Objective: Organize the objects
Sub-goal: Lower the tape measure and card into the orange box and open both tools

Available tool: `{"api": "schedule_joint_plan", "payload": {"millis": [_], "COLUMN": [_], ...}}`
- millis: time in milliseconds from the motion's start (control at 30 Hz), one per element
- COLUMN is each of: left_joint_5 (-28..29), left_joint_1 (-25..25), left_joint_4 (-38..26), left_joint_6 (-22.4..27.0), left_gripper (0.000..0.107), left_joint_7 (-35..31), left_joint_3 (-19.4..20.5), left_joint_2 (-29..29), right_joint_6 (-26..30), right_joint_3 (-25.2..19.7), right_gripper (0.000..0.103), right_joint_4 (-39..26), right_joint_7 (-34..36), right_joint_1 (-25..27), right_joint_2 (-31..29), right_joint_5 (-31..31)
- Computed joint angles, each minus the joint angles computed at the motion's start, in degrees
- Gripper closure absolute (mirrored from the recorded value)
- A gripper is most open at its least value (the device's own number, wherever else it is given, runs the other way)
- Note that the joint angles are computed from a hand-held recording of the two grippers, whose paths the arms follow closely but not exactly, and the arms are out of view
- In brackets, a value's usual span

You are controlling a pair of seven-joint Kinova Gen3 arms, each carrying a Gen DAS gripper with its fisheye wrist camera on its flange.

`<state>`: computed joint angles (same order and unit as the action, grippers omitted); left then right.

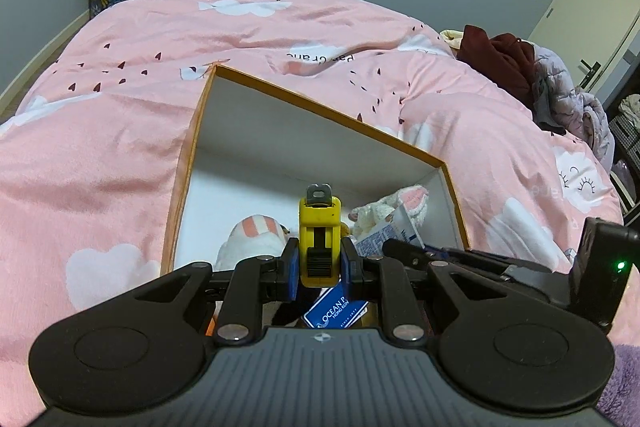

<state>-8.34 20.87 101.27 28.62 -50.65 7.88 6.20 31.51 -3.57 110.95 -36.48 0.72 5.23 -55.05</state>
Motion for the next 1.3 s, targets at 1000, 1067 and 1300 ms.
{"api": "schedule_joint_plan", "payload": {"millis": [1000,1067,1300], "left_joint_5": [-0.6,0.3,1.5], "left_joint_1": [2.3,2.4,2.7], "left_joint_4": [-30.1,-31.6,-34.2], "left_joint_6": [23.0,23.9,26.1], "left_gripper": [0.085,0.085,0.085], "left_joint_7": [-19.2,-20.2,-20.2], "left_joint_3": [-2.3,-2.5,-3.9], "left_joint_2": [22.3,23.8,27.0], "right_joint_6": [-9.9,-9.4,-9.4], "right_joint_3": [0.5,-0.1,-1.3], "right_gripper": [0.068,0.068,0.068], "right_joint_4": [2.6,2.3,2.7], "right_joint_7": [7.4,9.0,13.4], "right_joint_1": [-0.2,0.7,1.6], "right_joint_2": [-0.5,0.4,1.8], "right_joint_5": [-8.9,-10.5,-15.1]}}
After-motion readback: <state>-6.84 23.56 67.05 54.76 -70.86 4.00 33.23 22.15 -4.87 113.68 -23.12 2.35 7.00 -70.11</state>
